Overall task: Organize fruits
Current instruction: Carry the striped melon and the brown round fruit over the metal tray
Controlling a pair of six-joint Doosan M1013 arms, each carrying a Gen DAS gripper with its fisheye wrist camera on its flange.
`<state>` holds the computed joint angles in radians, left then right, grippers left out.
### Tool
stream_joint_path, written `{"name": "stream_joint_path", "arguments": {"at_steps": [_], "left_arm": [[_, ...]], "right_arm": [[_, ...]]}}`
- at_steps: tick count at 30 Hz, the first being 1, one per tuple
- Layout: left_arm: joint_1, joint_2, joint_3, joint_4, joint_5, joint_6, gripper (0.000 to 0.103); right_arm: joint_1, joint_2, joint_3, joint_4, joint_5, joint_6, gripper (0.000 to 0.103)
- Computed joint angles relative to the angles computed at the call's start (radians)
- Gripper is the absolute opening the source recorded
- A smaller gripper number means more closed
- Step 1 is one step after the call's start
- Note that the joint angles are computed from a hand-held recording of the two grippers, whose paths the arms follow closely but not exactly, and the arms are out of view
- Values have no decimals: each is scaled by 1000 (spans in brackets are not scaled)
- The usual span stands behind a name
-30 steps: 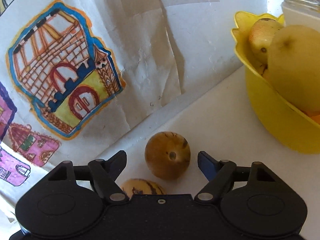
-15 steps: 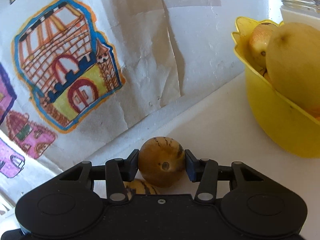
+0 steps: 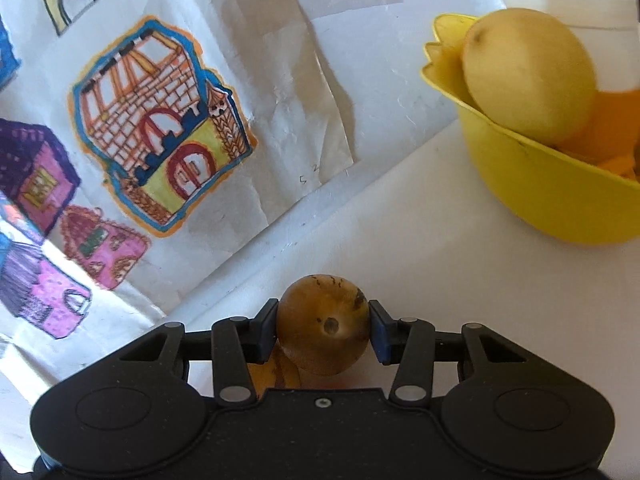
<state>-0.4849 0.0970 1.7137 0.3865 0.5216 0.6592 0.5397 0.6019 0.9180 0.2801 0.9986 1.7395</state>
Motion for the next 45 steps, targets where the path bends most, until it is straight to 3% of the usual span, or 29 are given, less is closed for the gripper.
{"name": "stream_joint_path", "arguments": {"at_steps": [4,17,32,45], "left_arm": [[-12,-17,10,15,27,-32,49],[-86,-131,84,87,117,-186,49],[-216,-194,107,206,199,-348,49],[-333,-188,100,268,210,-414,49]], "right_arm": [[1,-10,-12,18,12,19,48],[-31,-132,145,140,36,-95,48],[-40,-391,477,171,-137,-163,48],[-79,-578,699,163,-226,-151,48]]}}
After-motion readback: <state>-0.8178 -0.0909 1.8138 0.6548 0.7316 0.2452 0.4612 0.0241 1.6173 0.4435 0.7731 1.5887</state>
